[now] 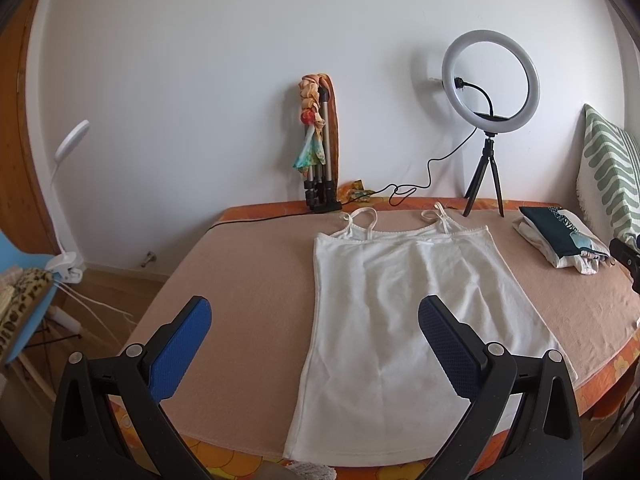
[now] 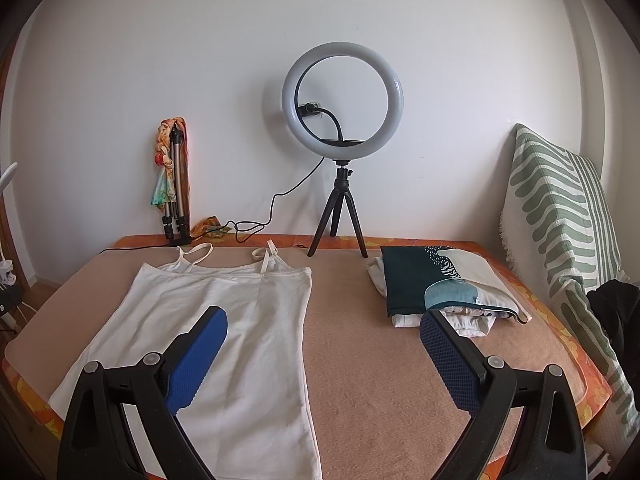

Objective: Fold small clothes

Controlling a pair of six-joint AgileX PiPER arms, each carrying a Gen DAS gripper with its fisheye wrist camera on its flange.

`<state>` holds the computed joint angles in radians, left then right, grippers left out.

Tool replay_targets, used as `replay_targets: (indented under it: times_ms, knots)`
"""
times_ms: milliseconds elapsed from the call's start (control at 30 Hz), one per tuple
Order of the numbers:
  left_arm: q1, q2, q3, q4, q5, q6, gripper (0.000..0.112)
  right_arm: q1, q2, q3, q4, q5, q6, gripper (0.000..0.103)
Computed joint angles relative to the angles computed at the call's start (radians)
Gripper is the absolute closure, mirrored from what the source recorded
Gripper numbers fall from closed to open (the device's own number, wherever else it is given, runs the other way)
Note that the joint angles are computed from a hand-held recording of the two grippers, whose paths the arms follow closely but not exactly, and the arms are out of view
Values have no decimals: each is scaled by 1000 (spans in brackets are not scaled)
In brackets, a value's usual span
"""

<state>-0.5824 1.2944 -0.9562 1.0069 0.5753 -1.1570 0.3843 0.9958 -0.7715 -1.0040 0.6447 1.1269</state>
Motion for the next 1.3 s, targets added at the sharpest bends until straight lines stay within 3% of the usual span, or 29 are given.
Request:
replay_targets:
  times_ms: [133, 300, 433, 633, 700, 800, 900, 1000, 1133, 1300]
  knots:
    - [44, 0, -5, -80, -27, 78, 10, 21, 20, -12, -11, 9, 21, 5]
    - [104, 4, 6, -217, -72, 224, 10, -40, 76, -51, 137, -91, -117, 12]
    - [177, 7, 25, -426, -121, 425, 11, -94, 126, -82, 367, -204, -357, 16]
    - [285, 34, 63, -838, -151, 851, 27, -93, 224, -197, 624, -197, -624, 21]
    - [331, 55, 64, -1005, -130, 1018, 35, -104, 262, -246, 758, -185, -751, 22]
    - [395, 80, 76, -1198, -105, 1204, 47, -91, 337, -331, 838, -160, -843, 26]
    - [458, 107, 83, -1343, -73, 1339, 56, -78, 431, -436, 902, -135, -919, 32]
    - [519, 135, 86, -1475, -32, 1457, 65, -88, 550, -571, 1071, -80, -1065, 35]
    - [545, 154, 96, -1544, -10, 1527, 69, -72, 724, -779, 1193, 28, -1144, 44]
    - [543, 177, 87, -1572, 13, 1556, 70, -21, 942, -1053, 1210, 152, -1149, 46]
